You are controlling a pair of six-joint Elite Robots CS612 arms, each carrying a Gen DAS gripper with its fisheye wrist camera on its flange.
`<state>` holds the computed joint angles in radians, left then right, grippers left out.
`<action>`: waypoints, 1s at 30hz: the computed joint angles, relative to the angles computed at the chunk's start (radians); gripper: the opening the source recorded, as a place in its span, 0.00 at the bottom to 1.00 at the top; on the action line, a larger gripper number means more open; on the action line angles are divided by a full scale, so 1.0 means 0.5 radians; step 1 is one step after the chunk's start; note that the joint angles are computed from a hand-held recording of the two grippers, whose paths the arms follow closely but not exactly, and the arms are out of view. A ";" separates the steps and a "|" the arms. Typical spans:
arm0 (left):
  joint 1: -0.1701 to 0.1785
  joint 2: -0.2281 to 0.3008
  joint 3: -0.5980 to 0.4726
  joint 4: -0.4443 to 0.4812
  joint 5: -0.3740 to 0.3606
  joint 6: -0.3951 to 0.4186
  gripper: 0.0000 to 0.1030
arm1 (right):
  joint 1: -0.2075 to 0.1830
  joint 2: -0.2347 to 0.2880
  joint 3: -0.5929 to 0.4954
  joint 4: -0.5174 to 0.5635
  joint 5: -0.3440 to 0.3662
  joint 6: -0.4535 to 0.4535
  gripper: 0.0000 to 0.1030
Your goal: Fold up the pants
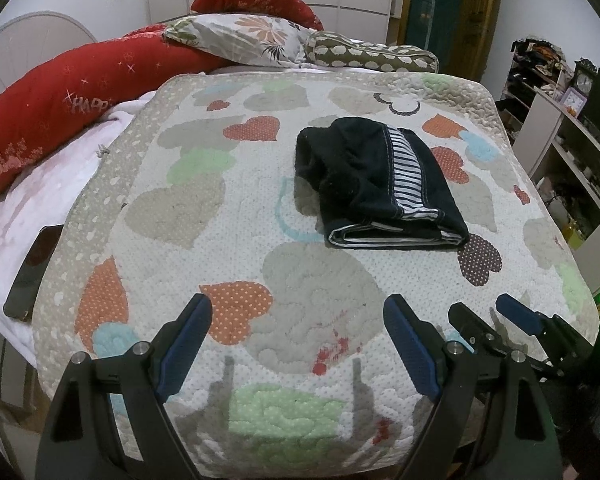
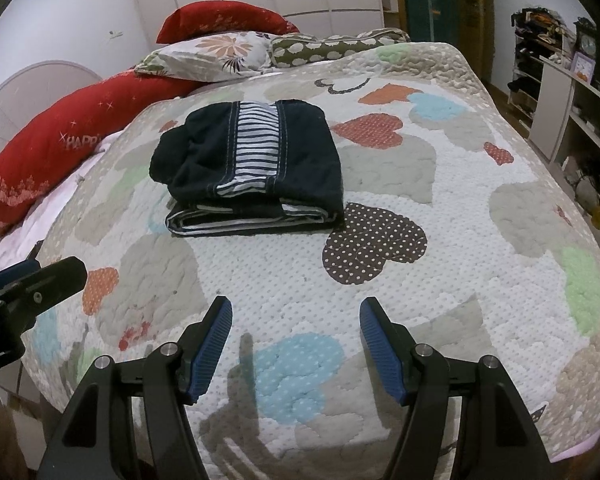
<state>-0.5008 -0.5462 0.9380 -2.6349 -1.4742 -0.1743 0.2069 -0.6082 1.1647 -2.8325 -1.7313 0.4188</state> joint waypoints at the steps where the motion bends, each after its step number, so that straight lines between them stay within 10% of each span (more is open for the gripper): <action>1: 0.002 0.002 -0.005 0.010 -0.008 -0.007 0.84 | 0.000 0.001 -0.001 0.001 0.001 -0.001 0.69; 30: 0.049 0.067 -0.097 0.166 -0.179 -0.156 0.84 | 0.024 0.025 -0.019 -0.027 -0.033 -0.087 0.70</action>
